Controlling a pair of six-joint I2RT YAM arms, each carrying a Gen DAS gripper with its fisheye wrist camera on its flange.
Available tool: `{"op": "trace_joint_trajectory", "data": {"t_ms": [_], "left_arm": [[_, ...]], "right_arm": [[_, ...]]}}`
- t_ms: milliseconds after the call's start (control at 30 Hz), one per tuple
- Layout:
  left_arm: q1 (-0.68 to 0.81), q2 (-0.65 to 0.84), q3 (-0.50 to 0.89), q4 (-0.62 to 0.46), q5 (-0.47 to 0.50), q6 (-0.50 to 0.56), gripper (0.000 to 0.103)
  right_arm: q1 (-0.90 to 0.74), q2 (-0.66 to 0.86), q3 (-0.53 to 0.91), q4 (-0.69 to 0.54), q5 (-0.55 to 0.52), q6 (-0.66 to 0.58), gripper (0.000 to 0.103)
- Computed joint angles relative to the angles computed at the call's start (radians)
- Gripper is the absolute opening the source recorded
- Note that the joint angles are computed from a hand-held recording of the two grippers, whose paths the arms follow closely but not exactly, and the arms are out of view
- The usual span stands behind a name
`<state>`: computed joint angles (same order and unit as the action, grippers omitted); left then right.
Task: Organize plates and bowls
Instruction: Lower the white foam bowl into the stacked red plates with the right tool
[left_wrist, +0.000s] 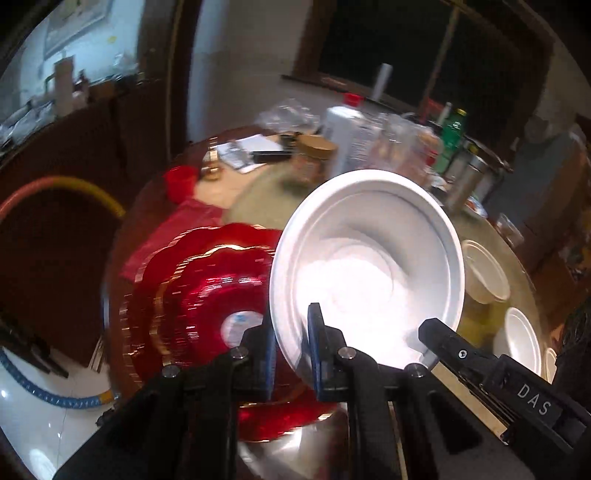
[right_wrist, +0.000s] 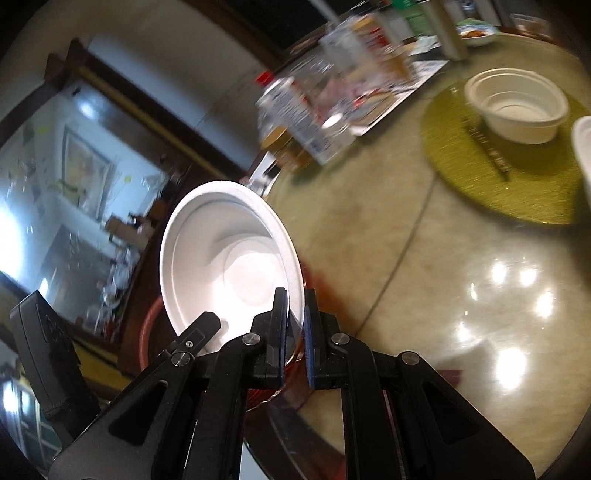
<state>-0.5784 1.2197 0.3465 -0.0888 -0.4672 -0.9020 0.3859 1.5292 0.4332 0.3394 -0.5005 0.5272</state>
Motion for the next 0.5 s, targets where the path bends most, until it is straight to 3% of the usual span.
{"op": "trace_joint_trajectory", "data": {"t_ms": [167,500], "left_arm": [[0.087,-0.057,-0.076,0.008,0.053,0.013,0.014],[0.204,-0.036,-0.130,0.064,0.162,0.034,0.015]], "right_arm": [[0.092,0.072,0.047,0.001,0.049,0.016,0.008],[0.161,0.156,0.118,-0.039,0.107,0.016,0.008]]}}
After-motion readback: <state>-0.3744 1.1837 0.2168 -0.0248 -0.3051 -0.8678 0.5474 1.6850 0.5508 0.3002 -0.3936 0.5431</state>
